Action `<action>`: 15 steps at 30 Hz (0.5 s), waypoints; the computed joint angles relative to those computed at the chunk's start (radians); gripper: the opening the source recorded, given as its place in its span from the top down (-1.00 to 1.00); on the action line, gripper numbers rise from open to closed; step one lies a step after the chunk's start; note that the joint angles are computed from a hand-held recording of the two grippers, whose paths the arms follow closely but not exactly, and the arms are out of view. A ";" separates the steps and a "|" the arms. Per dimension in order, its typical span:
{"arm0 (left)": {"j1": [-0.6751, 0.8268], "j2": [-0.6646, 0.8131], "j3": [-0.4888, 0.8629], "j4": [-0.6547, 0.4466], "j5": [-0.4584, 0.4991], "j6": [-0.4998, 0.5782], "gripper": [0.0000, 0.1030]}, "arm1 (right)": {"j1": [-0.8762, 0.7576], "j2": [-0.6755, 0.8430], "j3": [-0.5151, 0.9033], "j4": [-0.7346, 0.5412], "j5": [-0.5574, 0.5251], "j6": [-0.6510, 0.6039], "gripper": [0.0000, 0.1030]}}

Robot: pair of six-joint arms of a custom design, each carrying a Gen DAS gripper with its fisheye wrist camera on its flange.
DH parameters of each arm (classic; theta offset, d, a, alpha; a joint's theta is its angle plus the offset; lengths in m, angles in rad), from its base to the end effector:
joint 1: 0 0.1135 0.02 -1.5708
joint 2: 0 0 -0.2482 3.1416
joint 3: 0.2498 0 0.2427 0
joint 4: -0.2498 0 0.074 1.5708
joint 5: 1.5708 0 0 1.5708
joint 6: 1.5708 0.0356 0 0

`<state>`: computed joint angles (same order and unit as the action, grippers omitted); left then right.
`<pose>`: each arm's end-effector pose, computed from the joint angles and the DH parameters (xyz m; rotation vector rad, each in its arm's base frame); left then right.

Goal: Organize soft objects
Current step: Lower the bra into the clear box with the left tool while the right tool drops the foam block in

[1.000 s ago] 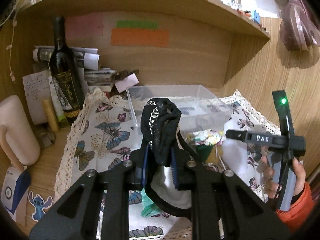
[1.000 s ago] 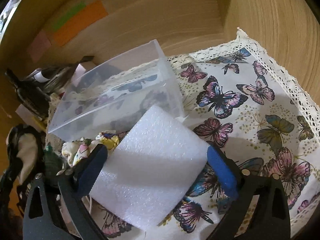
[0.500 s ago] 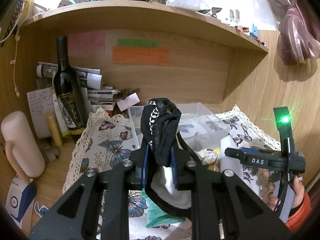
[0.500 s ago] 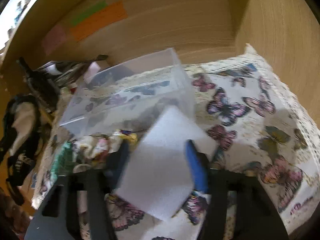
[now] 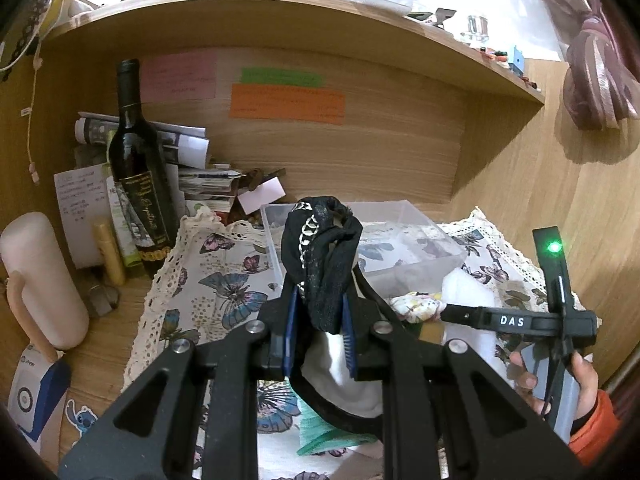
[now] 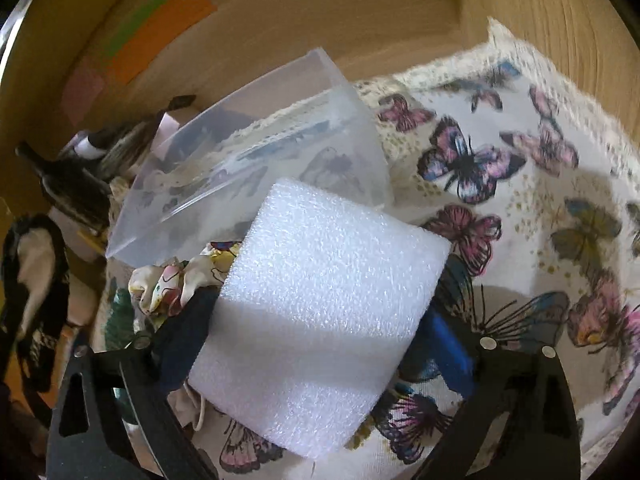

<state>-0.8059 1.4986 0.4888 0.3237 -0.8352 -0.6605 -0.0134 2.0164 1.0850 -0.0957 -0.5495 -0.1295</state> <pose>0.1948 -0.1648 0.1318 -0.2694 1.9918 0.0250 0.3696 0.0136 0.0952 -0.3398 2.4749 0.6506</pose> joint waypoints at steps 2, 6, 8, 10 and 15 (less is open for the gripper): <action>0.005 -0.008 -0.003 -0.003 0.000 0.000 0.63 | 0.010 -0.029 -0.041 0.049 0.035 0.001 -0.86; 0.022 -0.018 0.004 -0.006 0.008 0.020 0.63 | 0.004 -0.090 -0.100 0.116 0.080 -0.006 -0.86; 0.035 -0.029 0.015 -0.002 0.015 0.044 0.63 | -0.008 -0.125 -0.118 0.133 0.089 -0.010 -0.87; 0.042 -0.037 0.025 0.002 0.018 0.066 0.63 | -0.017 -0.150 -0.119 0.142 0.098 -0.020 -0.87; 0.078 -0.048 0.073 0.015 0.022 0.141 0.63 | -0.025 -0.210 -0.116 0.163 0.099 -0.036 -0.87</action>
